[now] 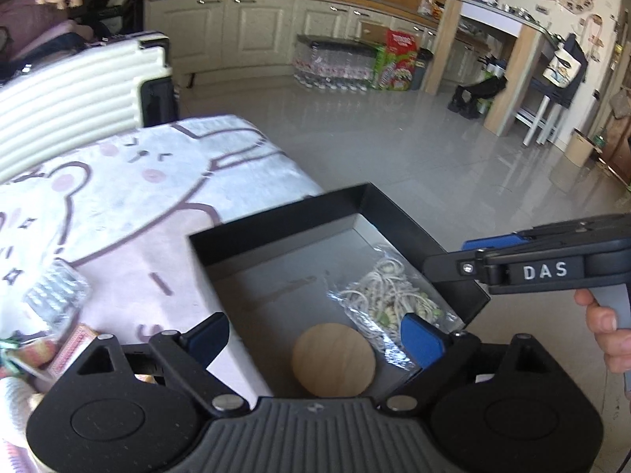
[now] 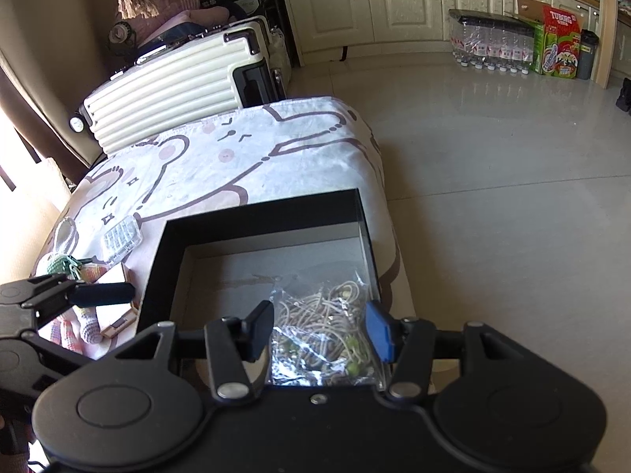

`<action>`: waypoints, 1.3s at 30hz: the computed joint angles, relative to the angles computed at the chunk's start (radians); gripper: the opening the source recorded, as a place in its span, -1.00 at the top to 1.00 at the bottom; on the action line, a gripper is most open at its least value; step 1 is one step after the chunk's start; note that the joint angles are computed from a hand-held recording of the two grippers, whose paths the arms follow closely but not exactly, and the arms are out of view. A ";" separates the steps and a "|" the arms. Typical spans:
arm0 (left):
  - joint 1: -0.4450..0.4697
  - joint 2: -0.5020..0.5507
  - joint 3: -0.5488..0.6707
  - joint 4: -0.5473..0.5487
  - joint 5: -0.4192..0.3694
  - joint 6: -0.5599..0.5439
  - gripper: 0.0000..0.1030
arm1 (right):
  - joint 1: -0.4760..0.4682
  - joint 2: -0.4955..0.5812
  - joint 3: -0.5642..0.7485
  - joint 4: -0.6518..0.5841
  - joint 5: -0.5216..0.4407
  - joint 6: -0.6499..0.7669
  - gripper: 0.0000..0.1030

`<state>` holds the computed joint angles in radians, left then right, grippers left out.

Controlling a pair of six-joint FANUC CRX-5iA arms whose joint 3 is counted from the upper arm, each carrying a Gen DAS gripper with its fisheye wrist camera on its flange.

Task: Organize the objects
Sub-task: 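Lower the wooden coaster into the black box and open the left tool, then withdraw both tools from the black box back toward the bunny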

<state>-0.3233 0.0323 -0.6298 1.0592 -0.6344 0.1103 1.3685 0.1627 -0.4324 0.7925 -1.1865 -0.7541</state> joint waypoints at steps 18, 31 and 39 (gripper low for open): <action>0.152 -0.162 -0.064 -0.043 -0.019 0.100 -0.82 | 0.058 0.093 0.180 -0.007 -0.180 0.076 -0.04; 0.239 -0.334 -0.079 -0.098 -0.075 0.123 -0.86 | 0.137 0.144 0.342 0.003 -0.402 0.117 -0.22; 0.249 -0.394 -0.099 -0.111 -0.067 0.139 -1.00 | 0.175 0.189 0.431 -0.023 -0.540 0.131 -0.64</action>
